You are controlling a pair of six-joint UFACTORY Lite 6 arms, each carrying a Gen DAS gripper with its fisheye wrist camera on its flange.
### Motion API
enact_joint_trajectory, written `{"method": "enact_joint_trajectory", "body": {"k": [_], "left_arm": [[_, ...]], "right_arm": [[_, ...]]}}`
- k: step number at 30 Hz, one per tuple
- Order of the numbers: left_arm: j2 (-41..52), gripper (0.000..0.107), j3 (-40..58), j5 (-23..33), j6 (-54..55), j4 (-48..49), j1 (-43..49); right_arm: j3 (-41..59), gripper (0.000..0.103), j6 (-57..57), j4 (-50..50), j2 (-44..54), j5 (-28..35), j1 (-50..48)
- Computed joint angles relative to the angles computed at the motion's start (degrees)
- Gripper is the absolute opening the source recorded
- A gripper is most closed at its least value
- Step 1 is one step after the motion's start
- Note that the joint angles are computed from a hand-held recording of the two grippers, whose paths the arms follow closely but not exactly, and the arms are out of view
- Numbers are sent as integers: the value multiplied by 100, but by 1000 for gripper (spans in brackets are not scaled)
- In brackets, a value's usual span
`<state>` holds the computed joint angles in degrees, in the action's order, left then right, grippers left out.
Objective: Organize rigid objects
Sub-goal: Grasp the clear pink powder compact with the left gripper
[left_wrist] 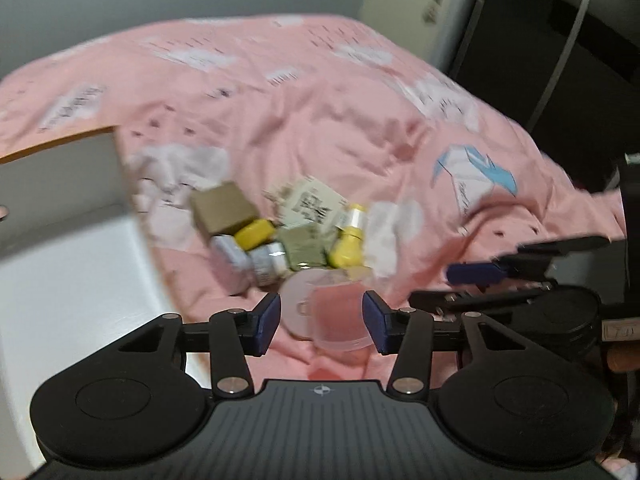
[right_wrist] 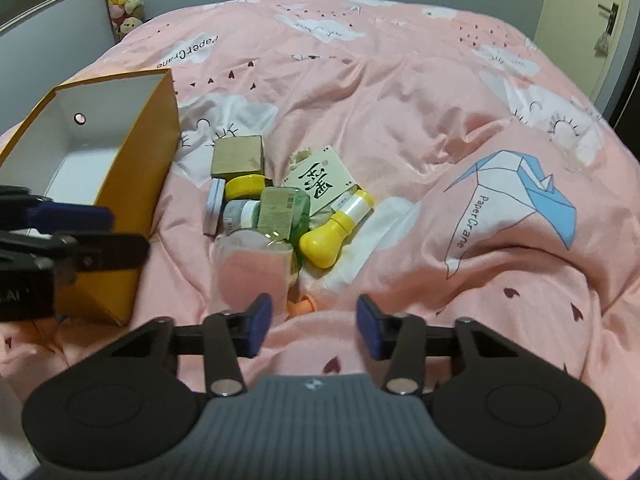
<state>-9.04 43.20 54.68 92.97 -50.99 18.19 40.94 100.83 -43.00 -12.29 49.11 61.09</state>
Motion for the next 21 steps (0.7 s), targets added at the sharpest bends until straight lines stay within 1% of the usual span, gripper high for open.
{"method": "enact_joint_trajectory", "body": {"k": [2,4,10,11,14,18,21], "left_arm": [[174,60,36,-327,-357,114,-434],[361,65,30,-579,-541,167,-808],[958,66,142,-1293,-1169,328,-1464],[1122,69,253,-1307,-1277,364,-1522],[1486,72,492,-1192,-1461,341,-1548],[1812,72,670,-1247,-1676,345,-1692],[2064,72,788,-1231,-1731,288,-1740]], "right_arm": [[-107,32,-376,86,-43,-270,-344],[-234,27,-721,171,-79,-563,-671],[-734,21,-1353,381,-213,-1633,-1506],[-771,21,-1411,382,-173,-1760,-1608],[-863,20,-1650,525,-19,-2136,-1951],[-1041,19,-1973,783,53,-2649,-2346],[-1180,19,-2171,958,52,-2913,-2542]]}}
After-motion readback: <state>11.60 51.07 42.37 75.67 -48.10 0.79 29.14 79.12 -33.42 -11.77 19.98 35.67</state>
